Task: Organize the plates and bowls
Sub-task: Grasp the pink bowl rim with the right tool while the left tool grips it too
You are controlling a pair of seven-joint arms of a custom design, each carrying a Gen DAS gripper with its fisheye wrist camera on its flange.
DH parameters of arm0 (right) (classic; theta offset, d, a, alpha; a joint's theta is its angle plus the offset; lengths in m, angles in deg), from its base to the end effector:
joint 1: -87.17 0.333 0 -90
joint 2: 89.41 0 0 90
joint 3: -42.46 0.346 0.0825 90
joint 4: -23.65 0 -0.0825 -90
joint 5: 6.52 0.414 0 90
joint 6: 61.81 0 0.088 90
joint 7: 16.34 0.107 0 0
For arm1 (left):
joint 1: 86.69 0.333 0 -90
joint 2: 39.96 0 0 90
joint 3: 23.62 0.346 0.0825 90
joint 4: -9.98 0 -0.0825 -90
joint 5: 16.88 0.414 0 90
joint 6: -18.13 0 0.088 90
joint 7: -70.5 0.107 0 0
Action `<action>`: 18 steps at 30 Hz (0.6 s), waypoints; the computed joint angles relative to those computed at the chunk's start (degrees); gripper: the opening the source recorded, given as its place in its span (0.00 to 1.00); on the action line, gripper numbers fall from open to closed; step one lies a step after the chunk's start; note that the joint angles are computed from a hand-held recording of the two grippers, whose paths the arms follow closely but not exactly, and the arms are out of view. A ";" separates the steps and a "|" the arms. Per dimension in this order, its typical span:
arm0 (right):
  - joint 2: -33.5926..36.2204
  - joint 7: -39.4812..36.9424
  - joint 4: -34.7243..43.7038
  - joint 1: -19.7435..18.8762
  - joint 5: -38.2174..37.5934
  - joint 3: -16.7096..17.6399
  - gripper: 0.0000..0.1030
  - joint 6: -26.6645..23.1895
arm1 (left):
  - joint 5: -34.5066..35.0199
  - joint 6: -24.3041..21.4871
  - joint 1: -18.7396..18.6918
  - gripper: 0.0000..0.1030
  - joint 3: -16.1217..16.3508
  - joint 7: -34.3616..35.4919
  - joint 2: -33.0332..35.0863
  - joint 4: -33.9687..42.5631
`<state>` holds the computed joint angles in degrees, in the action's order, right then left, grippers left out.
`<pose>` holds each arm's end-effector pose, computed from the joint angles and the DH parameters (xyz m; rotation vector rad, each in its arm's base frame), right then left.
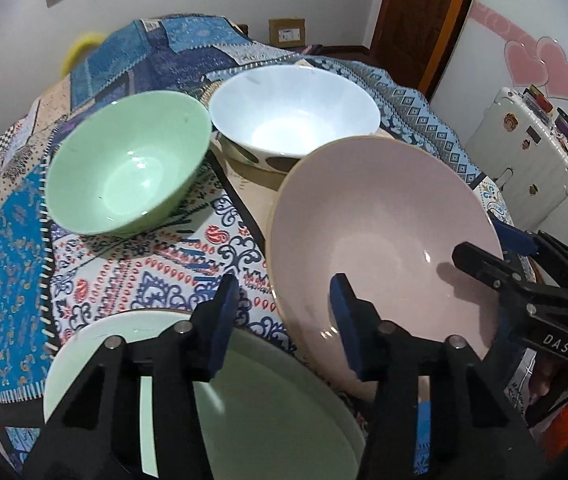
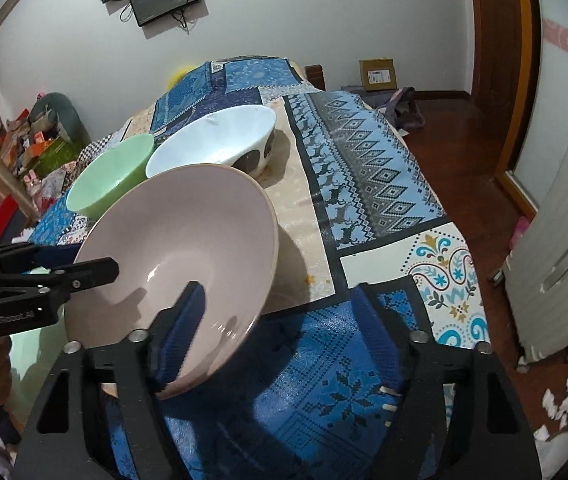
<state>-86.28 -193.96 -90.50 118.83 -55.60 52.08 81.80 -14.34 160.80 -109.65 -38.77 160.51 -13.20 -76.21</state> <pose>0.4724 0.4199 0.4990 -1.4485 1.9738 -0.5605 0.6290 -0.4450 0.4799 -1.2991 2.5670 -0.7553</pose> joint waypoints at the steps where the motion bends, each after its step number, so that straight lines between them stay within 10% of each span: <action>1: -0.16 0.93 -0.41 -0.07 -0.53 -0.12 0.58 0.88 | -0.10 -0.40 -0.03 0.47 -0.05 0.01 0.34 0.45; 12: 1.91 -2.77 -0.49 -0.91 4.40 -1.13 0.20 9.34 | -2.81 -4.53 0.33 0.23 -1.39 2.34 2.59 3.41; 18: 2.12 -2.92 0.85 0.34 4.40 -1.48 0.19 6.40 | -2.64 -3.76 -0.21 0.22 -0.89 1.91 1.70 2.30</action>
<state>-84.16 -196.88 -89.65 119.17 -51.21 50.60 88.20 -16.97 157.04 -109.85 -39.66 162.42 -11.50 -73.91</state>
